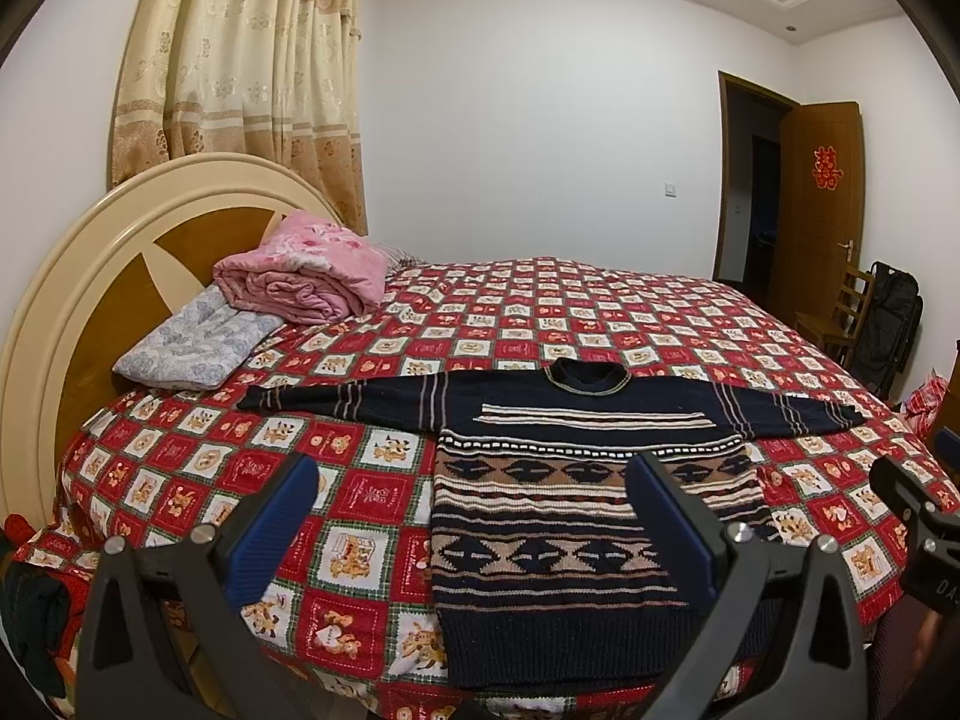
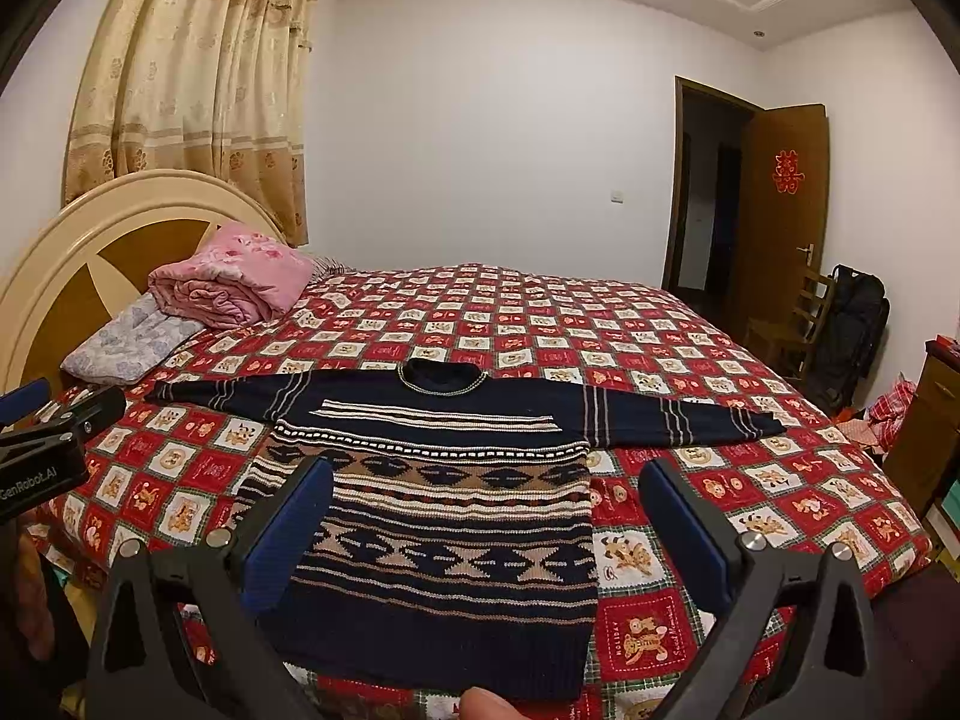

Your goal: Fold small clothes

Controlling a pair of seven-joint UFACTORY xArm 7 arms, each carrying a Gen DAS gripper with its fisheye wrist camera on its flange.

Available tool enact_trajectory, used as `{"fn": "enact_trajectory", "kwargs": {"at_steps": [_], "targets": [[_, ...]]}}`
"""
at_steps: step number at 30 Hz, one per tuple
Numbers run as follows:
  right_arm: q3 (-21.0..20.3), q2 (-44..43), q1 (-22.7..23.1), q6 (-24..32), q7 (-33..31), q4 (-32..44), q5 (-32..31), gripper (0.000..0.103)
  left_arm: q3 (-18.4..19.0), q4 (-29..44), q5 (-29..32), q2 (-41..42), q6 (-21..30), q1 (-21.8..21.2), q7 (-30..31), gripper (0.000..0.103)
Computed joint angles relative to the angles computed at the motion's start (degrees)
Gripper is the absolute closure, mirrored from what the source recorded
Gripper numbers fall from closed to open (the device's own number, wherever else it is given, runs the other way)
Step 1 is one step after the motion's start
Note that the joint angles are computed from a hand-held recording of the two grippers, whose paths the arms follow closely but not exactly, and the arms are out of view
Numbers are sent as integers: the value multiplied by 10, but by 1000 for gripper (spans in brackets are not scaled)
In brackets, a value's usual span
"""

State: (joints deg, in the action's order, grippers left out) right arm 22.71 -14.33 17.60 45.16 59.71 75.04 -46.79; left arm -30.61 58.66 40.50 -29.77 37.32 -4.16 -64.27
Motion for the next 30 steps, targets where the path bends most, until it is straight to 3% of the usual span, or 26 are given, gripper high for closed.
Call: {"fn": "enact_trajectory", "kwargs": {"at_steps": [30], "targets": [[-9, 10, 9, 0, -9, 4, 6, 1, 5, -18, -6, -8, -8, 1, -1, 0]]}}
